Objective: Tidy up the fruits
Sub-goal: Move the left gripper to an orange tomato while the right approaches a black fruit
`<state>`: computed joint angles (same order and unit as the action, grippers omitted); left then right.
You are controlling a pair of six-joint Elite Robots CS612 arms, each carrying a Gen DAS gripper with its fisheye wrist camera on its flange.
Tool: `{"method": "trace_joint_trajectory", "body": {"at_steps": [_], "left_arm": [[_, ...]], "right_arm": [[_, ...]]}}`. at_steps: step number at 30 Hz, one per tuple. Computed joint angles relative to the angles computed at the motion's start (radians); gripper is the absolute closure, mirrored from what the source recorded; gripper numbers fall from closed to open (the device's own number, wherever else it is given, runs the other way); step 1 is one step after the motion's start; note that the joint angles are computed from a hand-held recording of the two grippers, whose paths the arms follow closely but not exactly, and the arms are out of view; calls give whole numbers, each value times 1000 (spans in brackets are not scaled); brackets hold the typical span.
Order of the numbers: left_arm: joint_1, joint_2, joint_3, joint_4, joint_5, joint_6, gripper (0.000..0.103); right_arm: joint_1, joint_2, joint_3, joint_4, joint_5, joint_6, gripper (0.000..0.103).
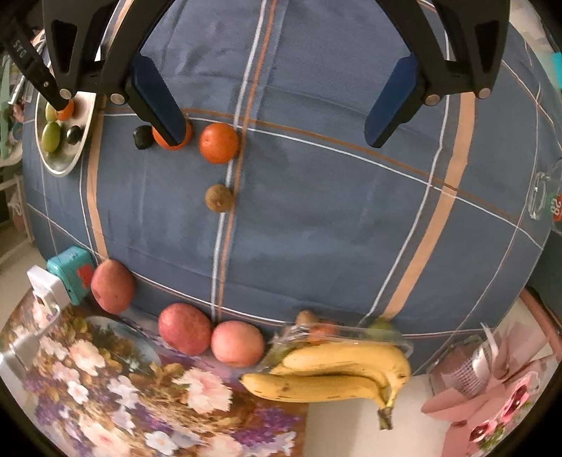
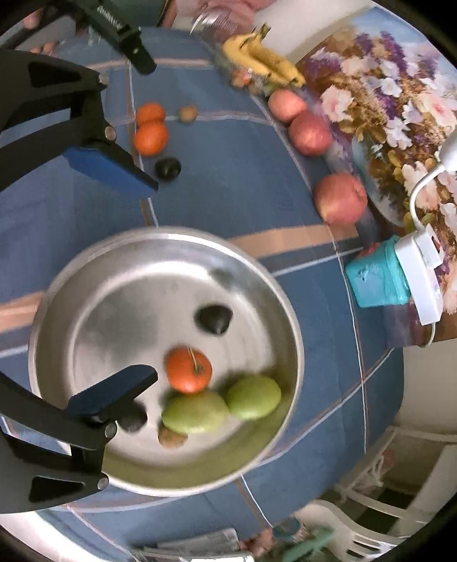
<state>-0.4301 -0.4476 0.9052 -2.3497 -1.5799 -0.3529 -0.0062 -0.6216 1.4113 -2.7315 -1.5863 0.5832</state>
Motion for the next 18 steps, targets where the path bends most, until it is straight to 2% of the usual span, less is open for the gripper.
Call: {"method": "trace_joint_trajectory", "body": {"at_steps": [3,6,10,13,18], "left_arm": [[9,3,-4,0,2,-18,0],[17,5,-5,-4,3,-35,0],[24,10,-8,-10,-3,-64,0],[25,16,-17,-7,-6,-69,0],[23,28,-26,-25,3,-80,0]], "right_arm": [[4,8,-12,-9,16,3,7],[15,20,-36,5,19,-34,7],[25,40,-67,2,86,-57,7],[41,56,-101,19,82,-66,7],[56,88,-149,32,126,-59,7]]}}
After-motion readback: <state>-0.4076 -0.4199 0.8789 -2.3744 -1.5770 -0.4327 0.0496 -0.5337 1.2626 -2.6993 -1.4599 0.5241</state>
